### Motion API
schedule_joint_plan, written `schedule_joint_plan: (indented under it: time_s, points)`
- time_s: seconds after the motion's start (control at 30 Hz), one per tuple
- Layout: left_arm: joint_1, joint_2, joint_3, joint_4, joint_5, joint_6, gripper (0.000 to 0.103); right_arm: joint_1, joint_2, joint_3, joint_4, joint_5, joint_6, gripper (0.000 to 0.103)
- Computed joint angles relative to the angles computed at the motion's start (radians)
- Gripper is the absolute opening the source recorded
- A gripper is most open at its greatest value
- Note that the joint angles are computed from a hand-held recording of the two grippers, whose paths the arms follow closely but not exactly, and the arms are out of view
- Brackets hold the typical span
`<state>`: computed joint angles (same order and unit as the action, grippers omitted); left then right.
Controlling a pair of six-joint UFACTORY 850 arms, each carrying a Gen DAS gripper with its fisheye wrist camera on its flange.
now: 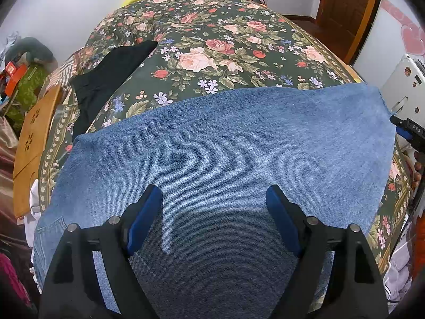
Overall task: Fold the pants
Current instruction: 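Grasp the frayed leg hem with the right tool and lift it up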
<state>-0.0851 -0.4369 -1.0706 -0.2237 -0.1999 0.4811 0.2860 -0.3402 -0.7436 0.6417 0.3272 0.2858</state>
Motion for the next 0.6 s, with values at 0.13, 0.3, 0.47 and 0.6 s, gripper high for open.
schedule_joint_plan:
  time_s: [0.13,0.3,0.47,0.6]
  points:
    - [0.004,-0.003,-0.002,-0.042,0.001,0.044,0.085,-0.019,-0.012,0.002,-0.164,0.021,0.191,0.043]
    - [0.004,-0.004,0.001,-0.063,0.011,0.061,0.086,-0.011,-0.008,-0.015,-0.035,0.018,0.033,0.014]
    - [0.005,-0.003,-0.012,-0.031,-0.025,0.027,0.086,0.017,0.035,-0.020,0.183,0.040,-0.223,0.009]
    - [0.011,0.018,-0.001,-0.069,-0.033,0.055,0.086,0.043,0.122,-0.009,0.198,0.072,-0.290,0.009]
